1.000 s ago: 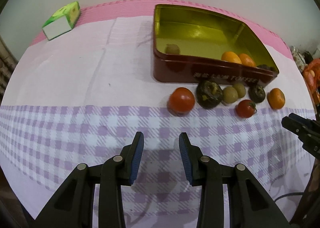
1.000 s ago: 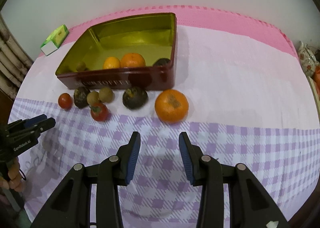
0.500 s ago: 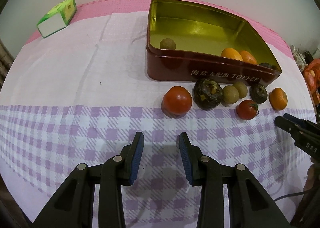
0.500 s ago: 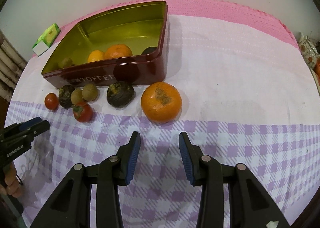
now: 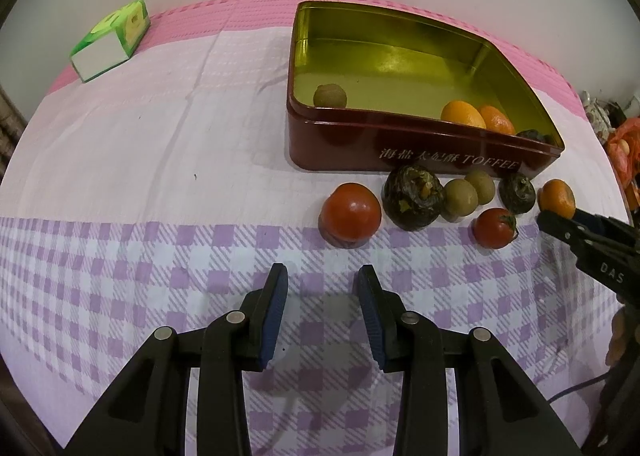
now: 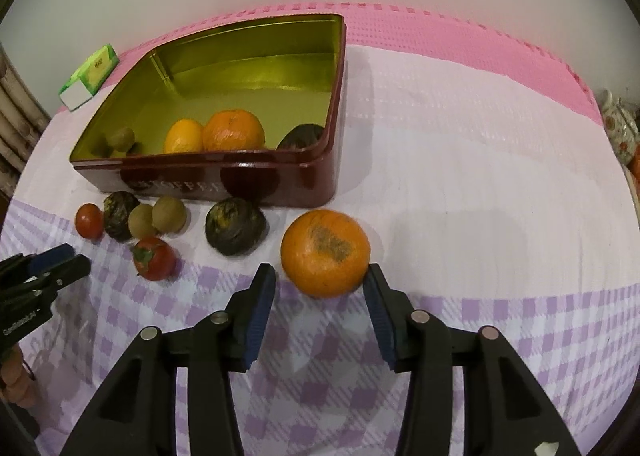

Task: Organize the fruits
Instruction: 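Withdraw both open tools from the tin toward the loose fruits, then close right tool on the large brown-spotted orange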

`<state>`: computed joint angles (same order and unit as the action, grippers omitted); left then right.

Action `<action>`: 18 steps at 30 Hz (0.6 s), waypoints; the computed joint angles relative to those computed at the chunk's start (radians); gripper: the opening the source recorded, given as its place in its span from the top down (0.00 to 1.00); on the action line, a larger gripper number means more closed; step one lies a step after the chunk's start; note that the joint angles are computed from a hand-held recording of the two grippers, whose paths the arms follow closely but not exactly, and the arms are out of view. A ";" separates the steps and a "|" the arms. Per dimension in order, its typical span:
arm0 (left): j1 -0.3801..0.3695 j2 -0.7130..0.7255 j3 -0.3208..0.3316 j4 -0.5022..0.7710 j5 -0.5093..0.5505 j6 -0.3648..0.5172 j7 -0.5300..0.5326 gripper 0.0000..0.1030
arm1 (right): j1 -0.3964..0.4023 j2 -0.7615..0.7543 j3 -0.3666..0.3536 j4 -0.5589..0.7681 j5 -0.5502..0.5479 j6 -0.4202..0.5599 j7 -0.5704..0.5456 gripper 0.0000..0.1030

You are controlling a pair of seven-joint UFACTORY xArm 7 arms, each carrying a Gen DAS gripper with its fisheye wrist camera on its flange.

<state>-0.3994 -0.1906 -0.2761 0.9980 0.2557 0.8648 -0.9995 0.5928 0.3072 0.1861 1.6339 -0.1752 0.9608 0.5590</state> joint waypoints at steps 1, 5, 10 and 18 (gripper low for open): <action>0.000 0.001 0.000 0.001 0.001 0.001 0.001 0.63 | 0.002 0.007 -0.001 0.009 -0.007 0.004 -0.002 0.58; 0.000 0.010 0.001 0.007 0.001 -0.002 -0.001 0.63 | 0.010 0.029 -0.006 0.036 -0.022 0.011 -0.008 0.59; 0.001 0.016 0.007 0.010 0.000 -0.010 0.012 0.63 | 0.014 0.023 -0.008 0.029 -0.025 0.008 -0.002 0.62; -0.005 0.038 0.010 0.030 -0.001 -0.015 0.023 0.63 | 0.007 -0.027 0.010 -0.039 0.010 -0.016 0.004 0.62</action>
<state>-0.4040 -0.1528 -0.2661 1.0280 0.2547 0.8493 -0.9768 0.5997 0.2802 0.1958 1.5951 -0.1656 0.9445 0.5631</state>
